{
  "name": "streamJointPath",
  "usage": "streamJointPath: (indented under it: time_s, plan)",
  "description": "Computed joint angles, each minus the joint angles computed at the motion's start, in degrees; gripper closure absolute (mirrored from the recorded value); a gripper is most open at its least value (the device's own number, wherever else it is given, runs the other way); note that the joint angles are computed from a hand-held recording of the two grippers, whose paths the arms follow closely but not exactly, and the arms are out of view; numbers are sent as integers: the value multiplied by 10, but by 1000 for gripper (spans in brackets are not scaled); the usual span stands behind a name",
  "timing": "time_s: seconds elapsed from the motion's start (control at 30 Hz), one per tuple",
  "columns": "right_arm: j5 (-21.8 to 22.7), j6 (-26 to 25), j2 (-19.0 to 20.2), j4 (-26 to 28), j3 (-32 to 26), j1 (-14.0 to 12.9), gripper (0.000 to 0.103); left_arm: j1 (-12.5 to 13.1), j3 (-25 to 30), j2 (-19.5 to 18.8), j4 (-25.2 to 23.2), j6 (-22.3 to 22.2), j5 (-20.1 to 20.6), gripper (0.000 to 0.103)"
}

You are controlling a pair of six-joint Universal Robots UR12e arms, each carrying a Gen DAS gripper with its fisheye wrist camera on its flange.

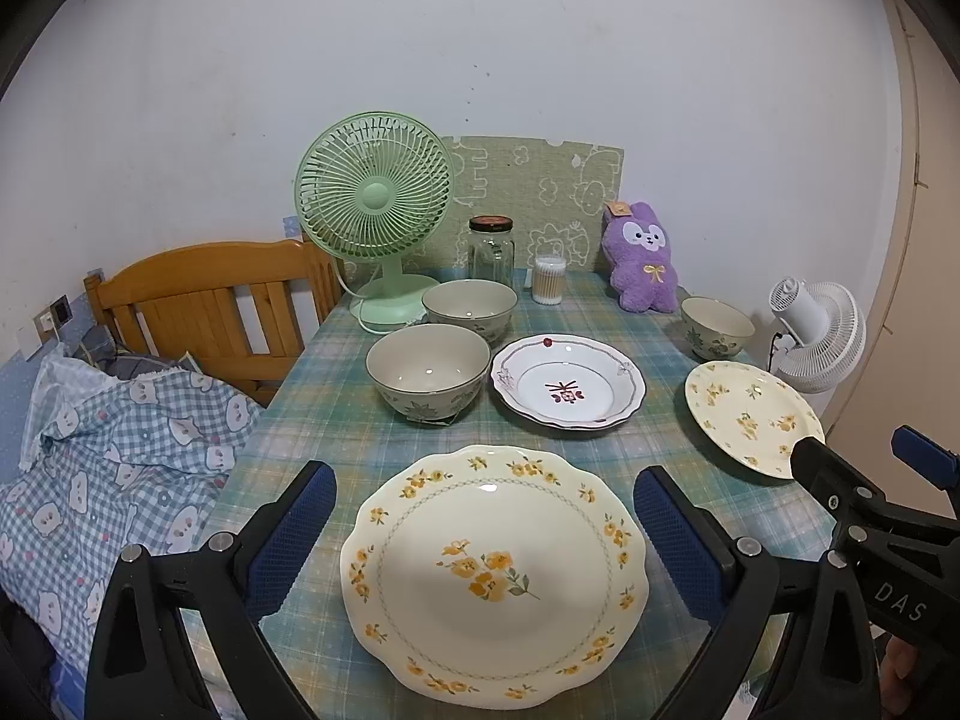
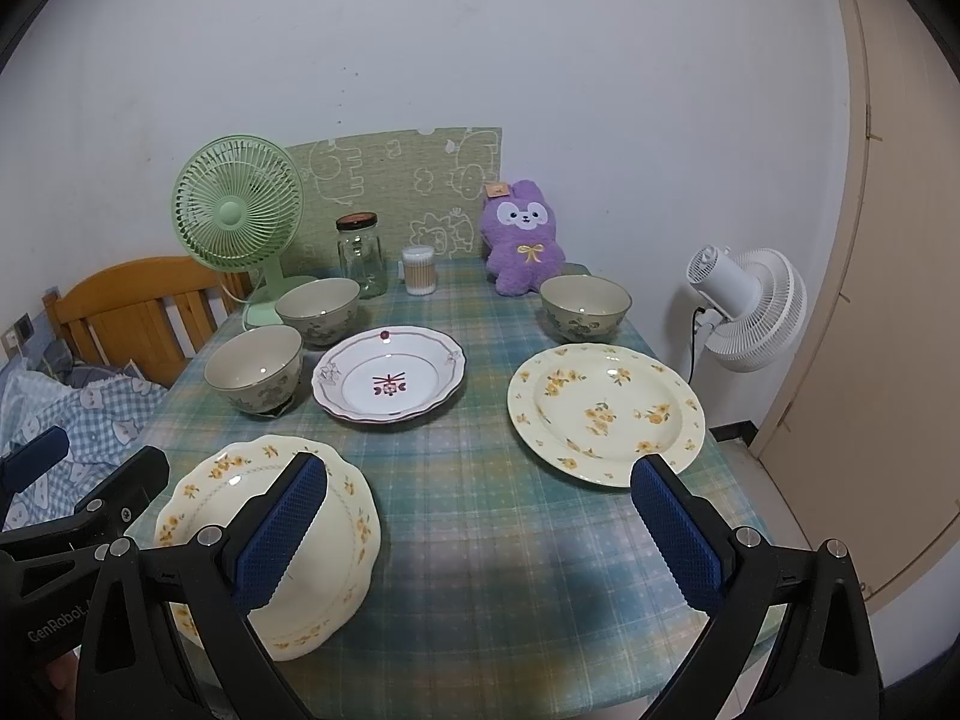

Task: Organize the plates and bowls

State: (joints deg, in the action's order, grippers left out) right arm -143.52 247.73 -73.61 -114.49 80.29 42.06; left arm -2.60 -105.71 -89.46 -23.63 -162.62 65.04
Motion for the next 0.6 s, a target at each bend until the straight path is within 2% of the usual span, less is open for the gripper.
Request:
streamJointPath:
  time_s: [0.47,0.6]
  plan:
    - [1,-1,-1,-3,2,0,1,-1,-1,0,1,0,2,3]
    - [6,-14,4,-16,-1,-2,1,-1,3,-2,-5,3,9,7]
